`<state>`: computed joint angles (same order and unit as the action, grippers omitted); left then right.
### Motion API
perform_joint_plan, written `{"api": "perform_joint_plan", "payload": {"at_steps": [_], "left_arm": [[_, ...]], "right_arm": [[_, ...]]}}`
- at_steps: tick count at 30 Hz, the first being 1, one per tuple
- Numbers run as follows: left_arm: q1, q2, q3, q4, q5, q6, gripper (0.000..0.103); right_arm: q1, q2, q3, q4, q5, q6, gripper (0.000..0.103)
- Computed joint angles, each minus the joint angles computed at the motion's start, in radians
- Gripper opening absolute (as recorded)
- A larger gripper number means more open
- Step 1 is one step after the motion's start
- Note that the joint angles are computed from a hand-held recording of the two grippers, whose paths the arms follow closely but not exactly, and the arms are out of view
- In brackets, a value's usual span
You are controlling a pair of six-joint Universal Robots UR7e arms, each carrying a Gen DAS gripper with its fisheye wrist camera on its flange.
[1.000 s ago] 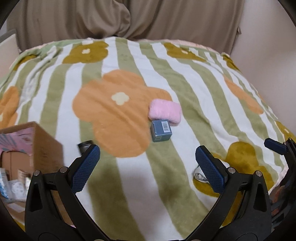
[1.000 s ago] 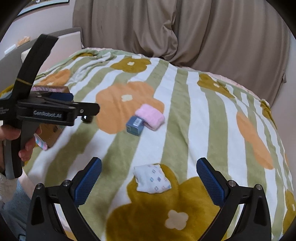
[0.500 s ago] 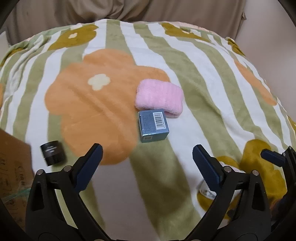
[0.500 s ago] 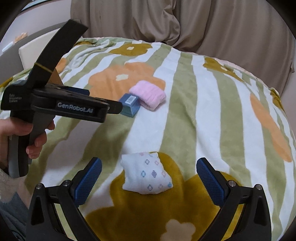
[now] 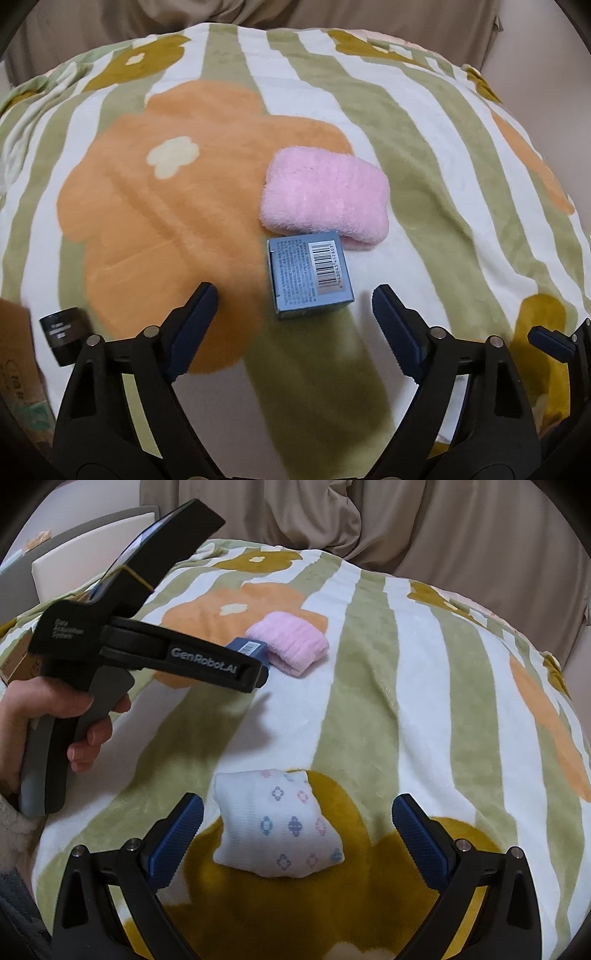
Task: Organize objects
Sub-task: 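Move both tools back toward the remaining items on the blanket, then grasp the small blue barcode box with the left tool while the right tool grasps the white patterned pouch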
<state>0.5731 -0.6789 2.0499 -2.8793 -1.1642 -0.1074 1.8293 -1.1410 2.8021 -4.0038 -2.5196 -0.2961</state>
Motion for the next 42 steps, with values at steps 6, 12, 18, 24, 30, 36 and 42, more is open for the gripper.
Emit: {"api": "perform_joint_plan", "payload": {"at_steps": [6,12,18,24,30,36,42], "left_arm": [[-0.002,0.024,-0.013,-0.008,0.013,0.003,0.079],[-0.003,0.032,-0.022,0.000,0.040,0.010,0.062],[0.003,0.021,-0.025,0.022,0.018,0.023,0.042],[-0.007,0.014,-0.022,0.037,0.020,0.029,0.035],[-0.005,-0.008,-0.016,0.059,0.002,0.014,0.035],[-0.012,-0.043,0.008,0.065,-0.007,0.015,0.035],[-0.021,-0.091,0.033,0.078,-0.024,-0.004,0.035]], "right_arm": [[-0.036,0.023,0.004,-0.046,0.026,-0.030,0.094],[-0.054,0.013,0.008,-0.024,0.061,-0.044,0.074],[-0.058,0.014,0.009,-0.009,0.090,-0.046,0.057],[-0.045,0.027,0.006,-0.012,0.074,-0.045,0.054],[-0.032,0.006,0.005,0.029,0.064,-0.008,0.051],[0.006,-0.028,0.002,0.105,0.035,0.052,0.048],[0.059,-0.066,0.005,0.183,0.003,0.126,0.047]]}}
